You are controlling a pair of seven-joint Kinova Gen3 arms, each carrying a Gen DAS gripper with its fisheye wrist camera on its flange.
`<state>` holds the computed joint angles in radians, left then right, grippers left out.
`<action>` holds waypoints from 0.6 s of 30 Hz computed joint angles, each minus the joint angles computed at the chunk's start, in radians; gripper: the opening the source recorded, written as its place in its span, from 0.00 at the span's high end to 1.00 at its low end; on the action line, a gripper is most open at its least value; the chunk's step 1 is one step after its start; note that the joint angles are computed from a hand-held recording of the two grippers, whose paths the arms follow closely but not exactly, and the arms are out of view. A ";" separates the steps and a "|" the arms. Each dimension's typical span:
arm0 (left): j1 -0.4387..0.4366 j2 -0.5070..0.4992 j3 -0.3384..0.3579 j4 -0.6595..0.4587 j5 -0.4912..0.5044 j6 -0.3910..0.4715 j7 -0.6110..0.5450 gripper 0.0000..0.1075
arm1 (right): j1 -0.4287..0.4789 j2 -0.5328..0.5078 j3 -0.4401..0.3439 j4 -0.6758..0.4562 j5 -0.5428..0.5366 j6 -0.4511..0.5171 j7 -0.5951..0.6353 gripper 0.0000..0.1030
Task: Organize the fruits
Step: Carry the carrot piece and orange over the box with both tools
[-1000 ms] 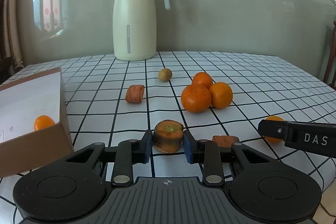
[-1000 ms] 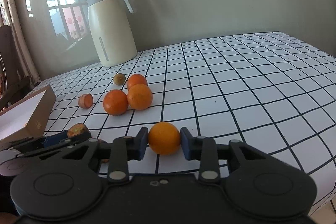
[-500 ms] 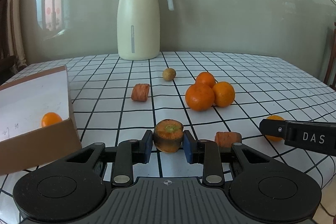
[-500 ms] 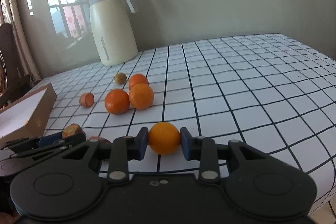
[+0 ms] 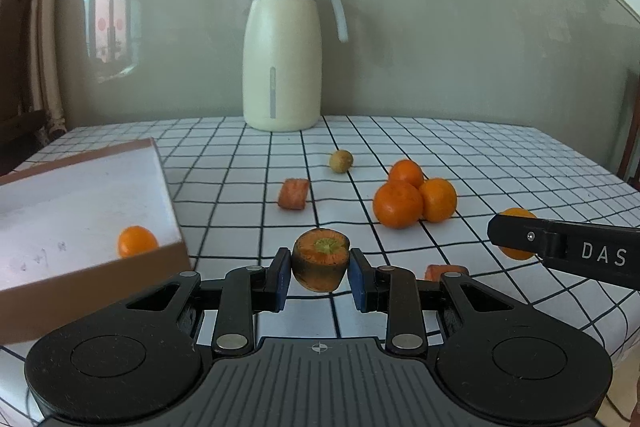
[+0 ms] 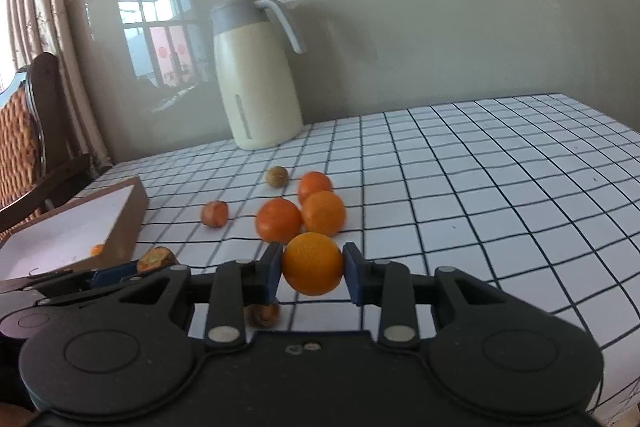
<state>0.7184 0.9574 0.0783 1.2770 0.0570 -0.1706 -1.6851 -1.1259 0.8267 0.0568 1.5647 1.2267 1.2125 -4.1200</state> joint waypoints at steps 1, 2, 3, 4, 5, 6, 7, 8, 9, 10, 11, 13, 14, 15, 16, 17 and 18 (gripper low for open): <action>-0.002 -0.004 -0.001 0.007 0.001 -0.007 0.000 0.71 | 0.000 0.002 0.000 -0.005 0.004 0.000 0.006 0.77; -0.003 -0.007 -0.003 0.012 0.003 -0.011 0.001 0.71 | 0.000 0.003 0.001 -0.009 0.008 -0.001 0.011 0.77; -0.008 -0.011 0.000 0.018 0.002 -0.016 0.001 0.71 | 0.001 0.005 0.002 -0.015 0.012 -0.004 0.018 0.77; -0.011 -0.014 0.000 0.024 0.003 -0.020 0.001 0.71 | 0.002 0.006 0.002 -0.020 0.015 -0.006 0.023 0.77; -0.013 -0.018 -0.001 0.030 0.006 -0.024 0.001 0.71 | 0.002 0.008 0.003 -0.025 0.019 -0.010 0.028 0.77; -0.016 -0.020 -0.002 0.034 0.008 -0.027 0.002 0.71 | 0.002 0.009 0.004 -0.029 0.023 -0.014 0.034 0.77; -0.018 -0.023 -0.003 0.038 0.010 -0.029 0.002 0.71 | 0.002 0.012 0.005 -0.036 0.026 -0.017 0.041 0.77; -0.021 -0.026 -0.004 0.043 0.011 -0.032 0.002 0.71 | 0.002 0.014 0.006 -0.042 0.030 -0.020 0.050 0.77; -0.025 -0.030 -0.003 0.050 0.012 -0.038 0.002 0.71 | 0.002 0.017 0.008 -0.046 0.035 -0.027 0.056 0.77; -0.029 -0.034 -0.002 0.058 0.012 -0.043 0.001 0.71 | 0.001 0.019 0.009 -0.051 0.039 -0.032 0.062 0.77; -0.031 -0.037 -0.003 0.064 0.013 -0.047 0.001 0.71 | 0.002 0.021 0.010 -0.058 0.042 -0.037 0.071 0.77; -0.040 -0.044 0.000 0.076 0.013 -0.052 0.000 0.71 | 0.002 0.026 0.014 -0.069 0.050 -0.051 0.087 0.77; -0.041 -0.047 -0.002 0.083 0.015 -0.057 -0.001 0.71 | 0.001 0.028 0.016 -0.074 0.055 -0.057 0.094 0.77; -0.041 -0.051 -0.006 0.089 0.018 -0.062 -0.002 0.71 | -0.001 0.031 0.018 -0.079 0.059 -0.061 0.101 0.77; -0.045 -0.055 -0.005 0.098 0.018 -0.069 -0.003 0.71 | -0.002 0.033 0.021 -0.085 0.062 -0.065 0.108 0.77; -0.050 -0.059 -0.002 0.107 0.018 -0.076 -0.004 0.71 | -0.003 0.035 0.023 -0.090 0.066 -0.071 0.112 0.77; -0.055 -0.063 -0.001 0.115 0.018 -0.082 -0.005 0.71 | -0.004 0.037 0.026 -0.095 0.071 -0.078 0.116 0.77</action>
<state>0.6636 0.8942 0.0777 1.3921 0.0748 -0.2529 -1.6898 -1.1301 0.8640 0.0824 1.4697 1.2974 1.1350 -4.0038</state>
